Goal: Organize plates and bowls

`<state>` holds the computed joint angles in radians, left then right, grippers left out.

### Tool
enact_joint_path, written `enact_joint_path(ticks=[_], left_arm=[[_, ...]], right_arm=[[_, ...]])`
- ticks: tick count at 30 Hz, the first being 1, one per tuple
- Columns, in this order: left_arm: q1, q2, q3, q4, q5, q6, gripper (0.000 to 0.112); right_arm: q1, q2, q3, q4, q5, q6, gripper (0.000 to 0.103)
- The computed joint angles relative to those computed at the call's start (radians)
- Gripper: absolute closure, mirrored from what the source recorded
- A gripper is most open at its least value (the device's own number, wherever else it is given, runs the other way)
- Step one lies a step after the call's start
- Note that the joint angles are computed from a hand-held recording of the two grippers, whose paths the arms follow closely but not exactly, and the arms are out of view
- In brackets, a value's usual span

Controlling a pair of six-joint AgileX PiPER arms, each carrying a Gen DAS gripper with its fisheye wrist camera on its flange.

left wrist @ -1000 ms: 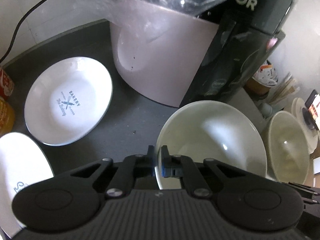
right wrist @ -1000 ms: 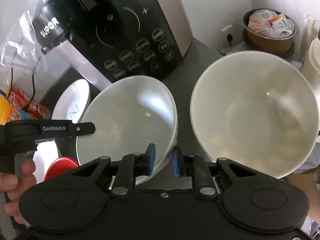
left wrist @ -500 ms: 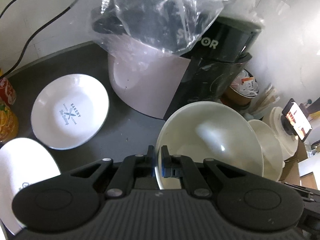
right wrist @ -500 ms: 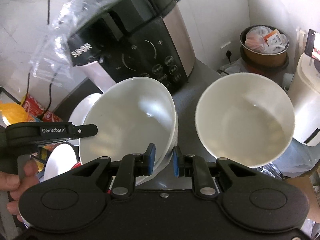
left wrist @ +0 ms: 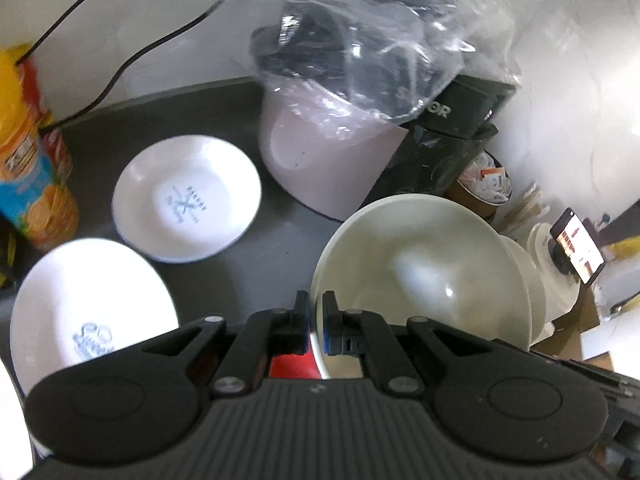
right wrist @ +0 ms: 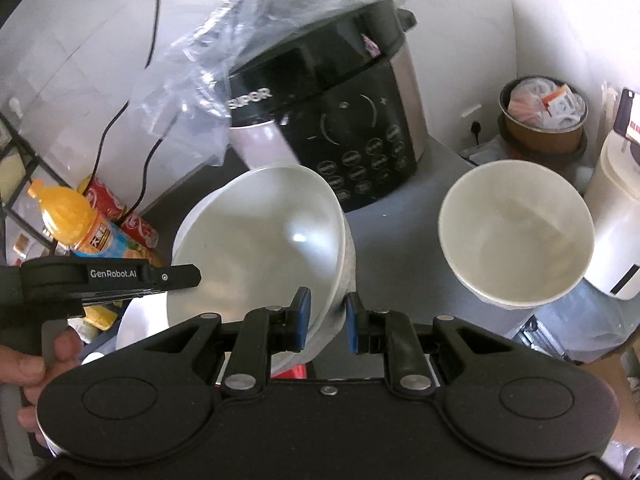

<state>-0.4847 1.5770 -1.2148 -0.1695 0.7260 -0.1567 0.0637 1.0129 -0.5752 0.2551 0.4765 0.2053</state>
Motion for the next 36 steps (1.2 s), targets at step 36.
enact_joint_path(ticks=[36], left_arm=[[0.284, -0.122, 0.323, -0.211, -0.028, 0.384, 0.107]], right_arm=[[0.617, 0.214, -0.064, -0.74, 0.101, 0.963, 0.084]])
